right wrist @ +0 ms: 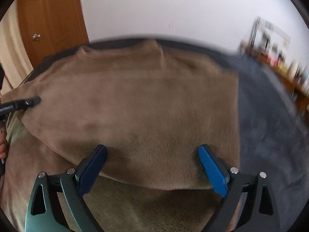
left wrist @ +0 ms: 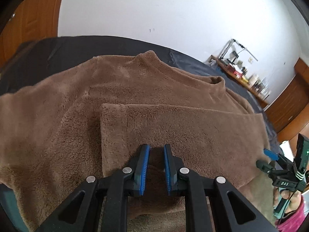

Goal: Fold clothes
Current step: 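Open the left gripper and move it across the sweatshirt to the other sleeve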

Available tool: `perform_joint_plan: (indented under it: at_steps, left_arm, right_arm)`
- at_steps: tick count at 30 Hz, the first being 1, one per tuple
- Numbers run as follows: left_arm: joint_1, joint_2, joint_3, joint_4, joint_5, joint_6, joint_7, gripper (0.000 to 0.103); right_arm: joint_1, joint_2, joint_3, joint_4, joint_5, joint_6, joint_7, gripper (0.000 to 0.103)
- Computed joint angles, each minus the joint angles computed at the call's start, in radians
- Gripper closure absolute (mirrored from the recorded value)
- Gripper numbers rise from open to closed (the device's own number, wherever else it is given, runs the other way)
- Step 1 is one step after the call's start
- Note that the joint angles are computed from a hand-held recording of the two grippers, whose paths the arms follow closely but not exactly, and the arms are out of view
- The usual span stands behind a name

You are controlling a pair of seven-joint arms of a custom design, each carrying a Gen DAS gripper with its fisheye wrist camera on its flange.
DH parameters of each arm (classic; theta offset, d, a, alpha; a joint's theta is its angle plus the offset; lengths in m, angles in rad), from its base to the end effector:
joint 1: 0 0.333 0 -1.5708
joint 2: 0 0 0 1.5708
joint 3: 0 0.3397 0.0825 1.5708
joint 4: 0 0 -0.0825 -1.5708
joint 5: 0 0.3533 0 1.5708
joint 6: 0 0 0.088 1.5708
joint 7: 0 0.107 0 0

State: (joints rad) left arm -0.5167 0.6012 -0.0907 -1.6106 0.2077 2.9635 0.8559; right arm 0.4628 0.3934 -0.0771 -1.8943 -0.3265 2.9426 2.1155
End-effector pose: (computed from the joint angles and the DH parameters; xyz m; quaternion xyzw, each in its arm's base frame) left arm 0.5994 -0.4151 0.4041 -0.6417 0.6721 -0.3608 0.0791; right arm 0.6008 0.2732 0.4114 -0.7174 0.6136 -0.1892 0.2702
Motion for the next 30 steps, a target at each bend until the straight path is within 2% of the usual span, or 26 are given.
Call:
perform_joint_plan:
  at_steps: [4,8,9,12,15,19,20,25,30]
  left_arm:
    - [-0.050,0.002,0.055,0.022,0.045,-0.041,-0.032,0.087]
    - [-0.062,-0.010,0.073,0.012,0.088,-0.044,-0.070,0.086]
    - [-0.061,-0.012,0.073,0.011,0.095,-0.041,-0.078,0.086]
    - [-0.050,-0.008,0.062,0.020,0.104,-0.047,-0.085,0.086]
    - [-0.020,-0.007,0.028,0.018,0.088,-0.042,-0.070,0.087]
    - [0.011,-0.011,-0.006,-0.002,0.053,-0.017,-0.044,0.087]
    - [0.006,-0.011,-0.001,0.000,0.052,-0.019,-0.042,0.087]
    - [-0.022,-0.011,0.028,0.010,0.062,-0.037,-0.049,0.087]
    - [-0.003,-0.012,0.009,0.002,0.051,-0.024,-0.041,0.087]
  right_arm:
    - [0.011,0.004,-0.007,0.010,-0.025,-0.048,-0.013,0.006]
    - [-0.016,0.012,0.034,0.065,0.010,-0.136,-0.046,0.006]
    - [-0.015,0.012,0.032,0.075,0.006,-0.137,-0.044,0.006]
    - [0.023,0.019,-0.017,0.113,-0.067,-0.108,0.005,0.006]
    - [-0.015,0.073,0.026,0.192,-0.030,-0.115,-0.045,0.006]
    - [-0.023,0.146,0.034,0.266,0.013,-0.147,-0.078,0.005]
    - [-0.024,0.164,0.035,0.285,0.023,-0.155,-0.086,0.002]
    - [0.004,0.193,0.006,0.316,0.022,-0.175,-0.077,0.001]
    - [-0.003,0.178,0.005,0.294,0.027,-0.166,-0.081,0.001]
